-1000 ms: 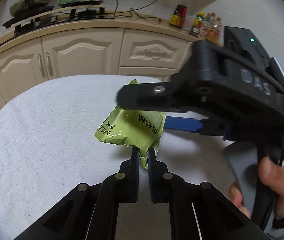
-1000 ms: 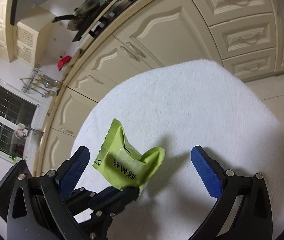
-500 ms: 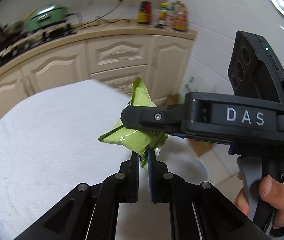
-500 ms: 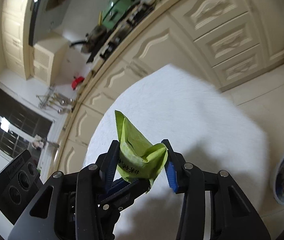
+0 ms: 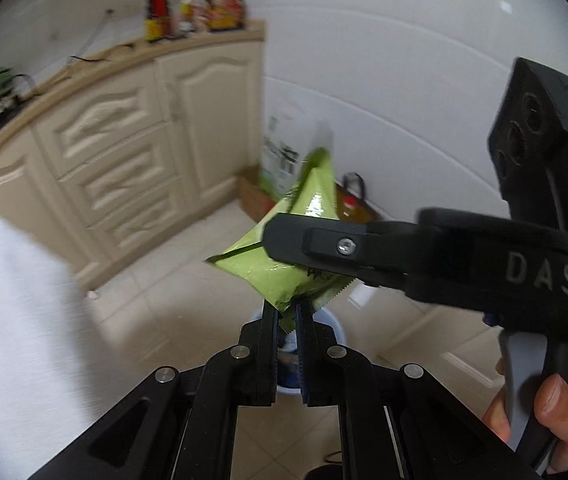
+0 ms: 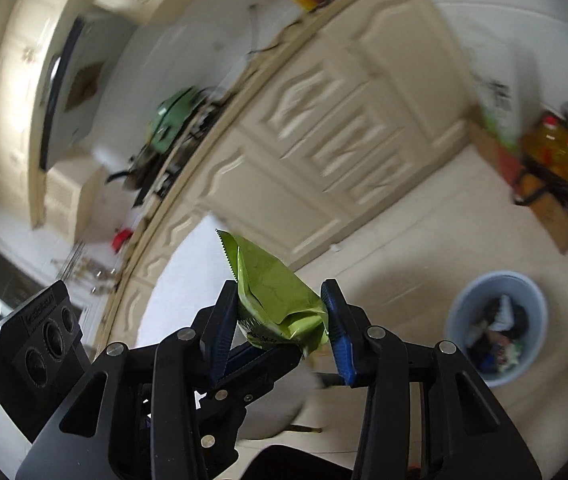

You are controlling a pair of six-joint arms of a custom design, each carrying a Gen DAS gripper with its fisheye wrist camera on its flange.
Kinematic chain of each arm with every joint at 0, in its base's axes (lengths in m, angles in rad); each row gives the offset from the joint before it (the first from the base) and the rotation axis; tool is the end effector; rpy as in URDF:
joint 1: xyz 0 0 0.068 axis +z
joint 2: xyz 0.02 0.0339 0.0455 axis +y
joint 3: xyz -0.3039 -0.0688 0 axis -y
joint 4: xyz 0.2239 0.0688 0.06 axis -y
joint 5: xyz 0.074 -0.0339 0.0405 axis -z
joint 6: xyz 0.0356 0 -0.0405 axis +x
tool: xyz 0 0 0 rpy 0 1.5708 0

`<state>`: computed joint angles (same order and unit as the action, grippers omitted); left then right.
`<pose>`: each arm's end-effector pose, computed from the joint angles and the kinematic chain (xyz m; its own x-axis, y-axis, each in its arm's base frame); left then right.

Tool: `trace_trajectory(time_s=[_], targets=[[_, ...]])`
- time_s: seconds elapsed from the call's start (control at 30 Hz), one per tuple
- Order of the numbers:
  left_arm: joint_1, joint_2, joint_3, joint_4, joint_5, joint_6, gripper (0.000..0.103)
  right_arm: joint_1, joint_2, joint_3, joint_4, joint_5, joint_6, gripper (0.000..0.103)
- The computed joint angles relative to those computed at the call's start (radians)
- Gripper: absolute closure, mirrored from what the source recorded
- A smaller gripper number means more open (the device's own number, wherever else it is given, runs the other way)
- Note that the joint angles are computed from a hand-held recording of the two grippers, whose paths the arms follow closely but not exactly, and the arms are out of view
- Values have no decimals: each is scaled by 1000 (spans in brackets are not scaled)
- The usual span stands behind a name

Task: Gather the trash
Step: 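Carry the green snack bag over the blue bin and open the left tool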

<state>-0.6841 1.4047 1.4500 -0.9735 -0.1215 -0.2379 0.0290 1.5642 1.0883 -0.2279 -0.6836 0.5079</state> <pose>0.2013 -0.1586 0.3958 -0.7375 0.2996 -0.6053 0.4087 0.9114 -0.0469 0.3212 0.0318 0.3024 -0.8102 0.3537 -0.4674 -0.1256 0.6741 0.7279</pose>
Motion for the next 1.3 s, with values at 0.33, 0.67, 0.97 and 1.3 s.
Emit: trace_trajectory(time_s=[0.33, 0.67, 0.97, 1.3], targets=[[-70, 272, -80, 209, 77, -54, 99, -266, 150, -188, 151, -70, -132, 61], [63, 727, 288, 149, 198, 24, 99, -340, 437, -183, 289, -76, -161, 61], [101, 974, 559, 68, 177, 49, 73, -357, 550, -168, 337, -69, -136, 58], [59, 738, 283, 178, -17, -58, 38, -364, 451, -245, 324, -12, -139, 30]])
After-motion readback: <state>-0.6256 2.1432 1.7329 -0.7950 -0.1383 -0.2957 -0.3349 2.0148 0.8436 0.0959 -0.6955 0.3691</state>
